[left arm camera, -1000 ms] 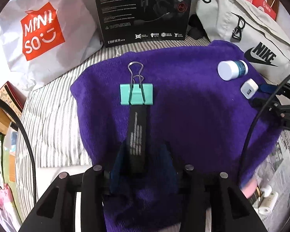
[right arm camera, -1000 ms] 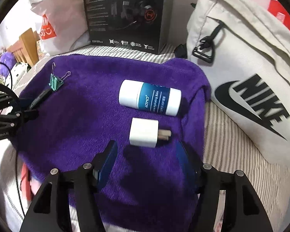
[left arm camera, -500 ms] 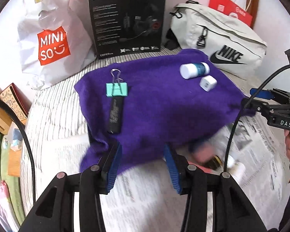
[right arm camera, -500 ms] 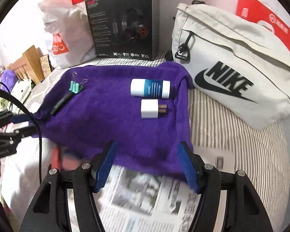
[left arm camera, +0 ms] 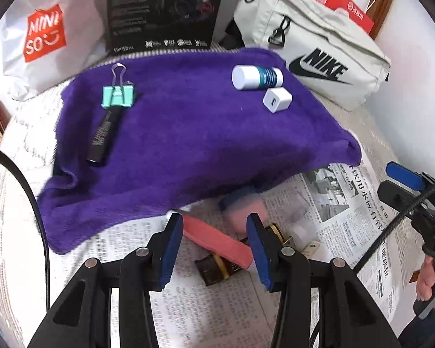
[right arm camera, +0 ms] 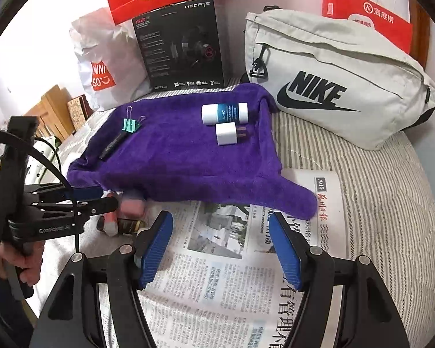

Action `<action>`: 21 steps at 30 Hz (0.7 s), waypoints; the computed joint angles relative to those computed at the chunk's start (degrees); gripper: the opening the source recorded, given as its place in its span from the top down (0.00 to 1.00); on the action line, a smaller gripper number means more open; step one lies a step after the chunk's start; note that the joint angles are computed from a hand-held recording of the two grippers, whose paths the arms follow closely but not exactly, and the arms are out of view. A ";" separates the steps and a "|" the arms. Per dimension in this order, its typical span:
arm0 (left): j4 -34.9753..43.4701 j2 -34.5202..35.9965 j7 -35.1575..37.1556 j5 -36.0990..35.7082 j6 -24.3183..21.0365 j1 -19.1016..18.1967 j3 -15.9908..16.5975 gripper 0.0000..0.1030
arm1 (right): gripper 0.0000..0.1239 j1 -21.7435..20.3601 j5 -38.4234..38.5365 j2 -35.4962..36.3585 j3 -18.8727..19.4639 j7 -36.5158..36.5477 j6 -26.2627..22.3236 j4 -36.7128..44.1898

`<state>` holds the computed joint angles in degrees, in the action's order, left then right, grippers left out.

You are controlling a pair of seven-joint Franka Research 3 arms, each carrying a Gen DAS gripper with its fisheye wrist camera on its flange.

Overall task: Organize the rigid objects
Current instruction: 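Grasp the pink tube with the left tool while the right tool grasps the white paper roll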

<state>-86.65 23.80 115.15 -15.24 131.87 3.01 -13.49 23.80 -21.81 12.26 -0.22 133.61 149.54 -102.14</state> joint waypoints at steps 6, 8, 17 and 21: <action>-1.72 -1.01 -1.37 4.84 1.01 -1.44 1.29 0.54 | 0.45 -0.11 0.67 0.00 0.18 -0.82 0.32 -0.53; -2.60 -1.63 -1.20 5.85 1.07 -1.27 1.56 0.54 | 0.45 -0.11 1.01 0.25 0.25 -1.19 0.32 -0.35; -2.95 -1.78 0.46 5.63 1.34 0.73 1.78 0.52 | 0.45 0.39 3.83 2.25 0.55 -5.17 -0.03 1.44; -2.17 -1.18 0.87 6.08 1.66 0.51 1.79 0.53 | 0.45 0.90 3.90 2.55 0.15 -5.75 -0.87 1.80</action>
